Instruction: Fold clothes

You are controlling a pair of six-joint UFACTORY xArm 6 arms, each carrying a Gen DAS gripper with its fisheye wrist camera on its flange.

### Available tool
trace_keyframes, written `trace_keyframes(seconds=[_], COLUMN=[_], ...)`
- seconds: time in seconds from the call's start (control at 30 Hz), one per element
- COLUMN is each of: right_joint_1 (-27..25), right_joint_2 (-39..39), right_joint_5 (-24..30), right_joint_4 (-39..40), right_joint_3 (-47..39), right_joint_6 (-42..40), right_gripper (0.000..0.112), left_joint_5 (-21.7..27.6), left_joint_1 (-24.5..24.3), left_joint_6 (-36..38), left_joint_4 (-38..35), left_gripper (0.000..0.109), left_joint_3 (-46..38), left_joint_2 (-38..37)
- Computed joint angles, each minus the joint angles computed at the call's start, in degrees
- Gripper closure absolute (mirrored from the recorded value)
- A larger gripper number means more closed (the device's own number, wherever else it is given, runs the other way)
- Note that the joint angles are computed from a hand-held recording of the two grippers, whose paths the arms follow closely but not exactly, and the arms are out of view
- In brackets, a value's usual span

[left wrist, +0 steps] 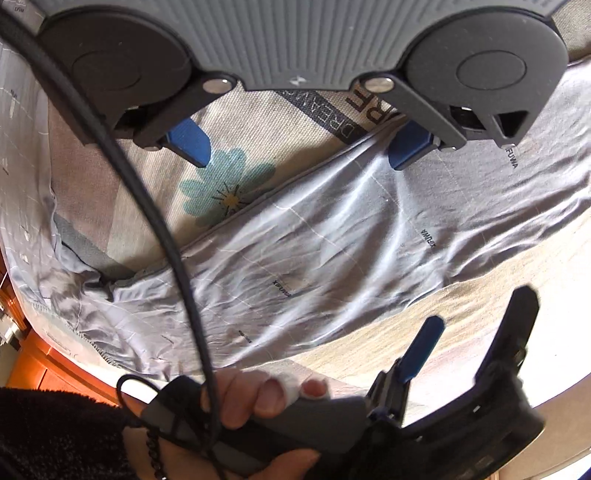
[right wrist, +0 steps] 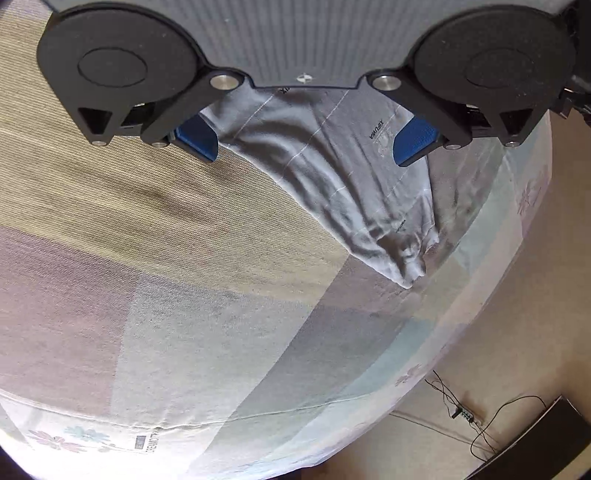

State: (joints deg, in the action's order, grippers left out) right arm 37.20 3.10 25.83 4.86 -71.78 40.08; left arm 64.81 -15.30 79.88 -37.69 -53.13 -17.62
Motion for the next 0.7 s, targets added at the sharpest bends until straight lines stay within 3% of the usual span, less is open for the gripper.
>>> trace_keyframes(seconds=[0.13,0.27,0.47,0.53,0.7], right_joint_1=[1.50,6.25,16.63,18.60,22.60], right_joint_2=[-9.91,-16.02,-12.62,-10.45,-7.94], right_joint_5=[6.36,17.88,36.33,37.99,42.41], right_joint_4=[-8.77,-17.68,-30.91,-34.18,-36.08], right_joint_3=[6.58,9.65,5.74,5.07,3.70], right_joint_6=[8.33,18.48,35.37,41.27,49.28], right_gripper=[0.009,0.009,0.009,0.009,0.009], left_joint_5=[-2.76,-7.34,-20.01,-22.70,-22.20], left_joint_1=[0.37,1.61,-1.11,-2.03,-1.27], left_joint_6=[-2.68,-5.07,-11.20,-12.73,-20.83], left_joint_4=[1.95,3.52,4.16,4.40,10.26], left_gripper=[0.008,0.008,0.008,0.008,0.006], left_joint_3=[0.08,-0.63,-1.57,-2.52,-2.31], left_joint_2=[-1.12,-0.84,2.77,4.63,5.93])
